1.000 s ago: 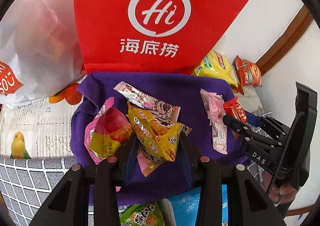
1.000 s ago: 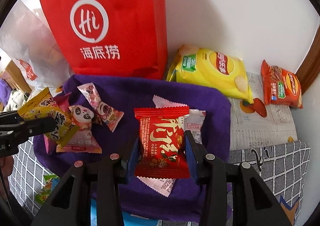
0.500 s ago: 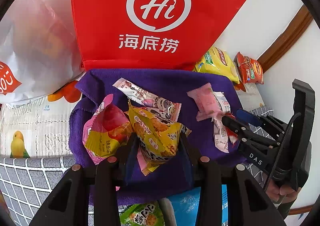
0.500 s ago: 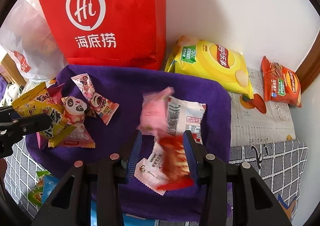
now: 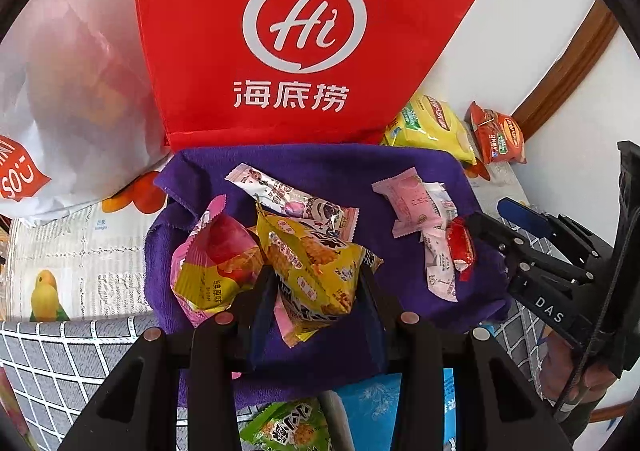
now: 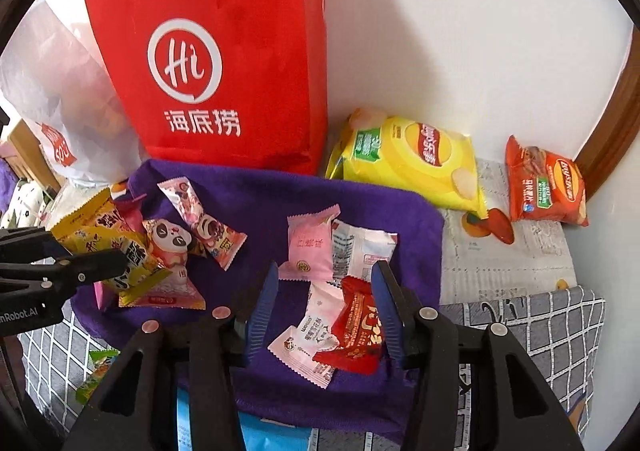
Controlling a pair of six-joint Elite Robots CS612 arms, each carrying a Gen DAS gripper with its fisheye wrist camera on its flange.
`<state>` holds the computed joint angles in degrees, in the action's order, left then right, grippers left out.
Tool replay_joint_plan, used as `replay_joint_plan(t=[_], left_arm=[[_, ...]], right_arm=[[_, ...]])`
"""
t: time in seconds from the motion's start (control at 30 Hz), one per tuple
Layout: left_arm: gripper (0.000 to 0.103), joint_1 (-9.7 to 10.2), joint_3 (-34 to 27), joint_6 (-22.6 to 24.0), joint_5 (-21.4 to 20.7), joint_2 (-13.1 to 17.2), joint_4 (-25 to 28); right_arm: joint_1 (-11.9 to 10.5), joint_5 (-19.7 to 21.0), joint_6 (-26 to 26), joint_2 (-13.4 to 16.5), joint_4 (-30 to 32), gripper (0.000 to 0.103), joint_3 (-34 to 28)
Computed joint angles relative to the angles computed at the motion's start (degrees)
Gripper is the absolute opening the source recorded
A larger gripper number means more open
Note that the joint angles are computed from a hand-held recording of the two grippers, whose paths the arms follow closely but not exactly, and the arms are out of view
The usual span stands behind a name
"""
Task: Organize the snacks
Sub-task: 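Move both grippers back from the towel toward the snack pile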
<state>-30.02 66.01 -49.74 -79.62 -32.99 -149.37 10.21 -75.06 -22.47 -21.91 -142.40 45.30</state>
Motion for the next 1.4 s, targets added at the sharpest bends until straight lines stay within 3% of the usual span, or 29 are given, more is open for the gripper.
replay_joint_plan(t=[0.17, 0.3, 0.5, 0.6, 0.77, 0.93, 1.4], left_arm=[[0.038, -0.22, 1.36, -0.89, 1.21, -1.1, -0.95], [0.038, -0.62, 2.53, -1.14, 2.45, -2.09, -2.28], [0.039, -1.67, 3.95, -0.26, 4.91, -3.77, -4.07], [0.055, -2.41, 5.29, -0.81, 6.69, -4.91, -5.77], [0.069, -4.09, 7.8, 0.02, 10.35, -7.4, -5.29], [0.07, -6.12, 9.97, -0.58, 14.87, -9.47, -1.28], [0.07, -8.16, 21.39, -9.94, 14.5, -14.54, -6.03]], right_arm=[[-0.26, 0.49, 1.05, -1.53, -3.67, 0.049, 2.42], [-0.74, 2.25, 2.58, -3.46, -6.21, 0.06, 5.7], [-0.93, 0.18, 3.82, -6.9, -10.46, 0.067, 11.52], [-0.81, -3.96, 5.7, -8.72, -16.14, 0.067, 15.26], [-1.72, -1.44, 4.92, -11.86, -21.31, 0.067, 20.94], [-2.55, 1.68, 6.55, -14.29, -23.9, 0.067, 25.5], [-3.59, 4.17, 7.3, -18.87, -27.24, 0.068, 35.79]])
